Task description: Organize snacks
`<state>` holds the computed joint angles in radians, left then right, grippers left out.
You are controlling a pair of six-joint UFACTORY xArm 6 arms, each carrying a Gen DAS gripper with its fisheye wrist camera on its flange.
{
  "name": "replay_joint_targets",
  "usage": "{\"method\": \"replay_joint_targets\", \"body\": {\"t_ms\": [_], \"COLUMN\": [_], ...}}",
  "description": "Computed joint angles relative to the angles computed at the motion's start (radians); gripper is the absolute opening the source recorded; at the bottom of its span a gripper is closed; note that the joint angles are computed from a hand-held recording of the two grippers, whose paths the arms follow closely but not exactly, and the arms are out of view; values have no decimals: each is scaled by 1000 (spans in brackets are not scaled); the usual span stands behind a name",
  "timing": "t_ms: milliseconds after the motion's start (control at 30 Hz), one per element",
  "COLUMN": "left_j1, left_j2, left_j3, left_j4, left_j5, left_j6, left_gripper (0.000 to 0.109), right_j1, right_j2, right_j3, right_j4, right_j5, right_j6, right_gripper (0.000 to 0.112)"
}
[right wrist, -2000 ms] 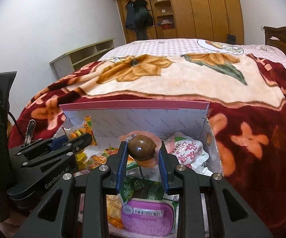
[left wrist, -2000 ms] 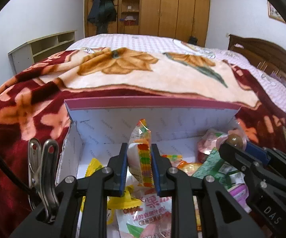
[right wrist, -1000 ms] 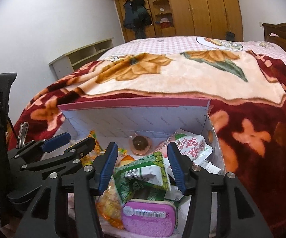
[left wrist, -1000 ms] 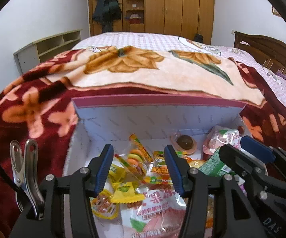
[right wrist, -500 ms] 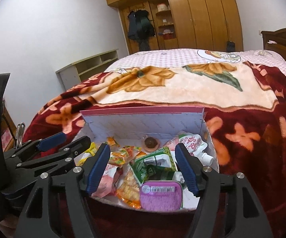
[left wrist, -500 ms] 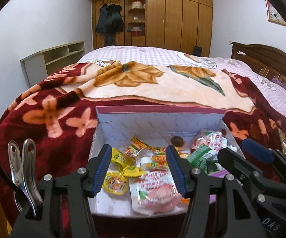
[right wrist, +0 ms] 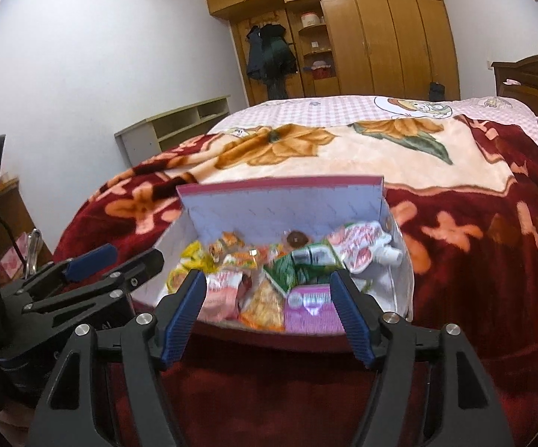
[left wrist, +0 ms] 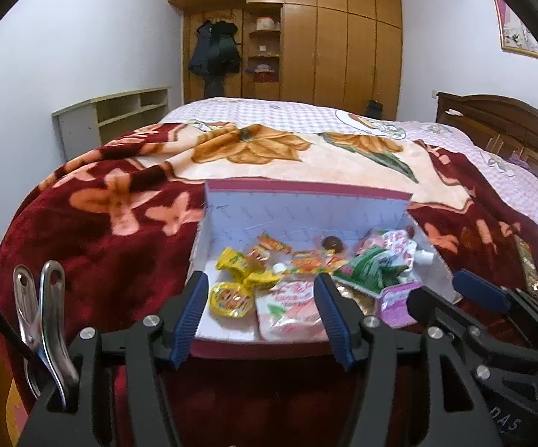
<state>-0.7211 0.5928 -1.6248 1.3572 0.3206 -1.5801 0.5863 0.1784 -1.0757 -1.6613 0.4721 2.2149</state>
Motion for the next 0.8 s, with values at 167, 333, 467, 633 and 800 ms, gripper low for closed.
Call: {"method": "replay_joint_targets", "body": {"t_ms": [167, 333, 467, 633, 800], "left_j1": [-9, -10, -11, -13, -10], "left_j2": [8, 52, 71, 78, 78], "left_j3": [22, -4, -14, -21, -20], "left_j4": [125, 74, 108, 148, 156], "left_j5": [35, 39, 47, 49, 42], "left_j6": [-139, -101, -131, -162, -172], "left_gripper": [62, 62, 62, 63, 63], "right_j1": [40, 67, 66, 59, 60], "right_j2": [29, 60, 74, 87, 88], "right_j3": [15, 6, 3, 2, 1], "right_j4": [-2, 31, 27, 26, 24], "right_j5": [79, 153, 158, 149, 151], "right_j6": [43, 8, 26, 44, 45], "right_gripper": [71, 71, 71, 71, 71]}}
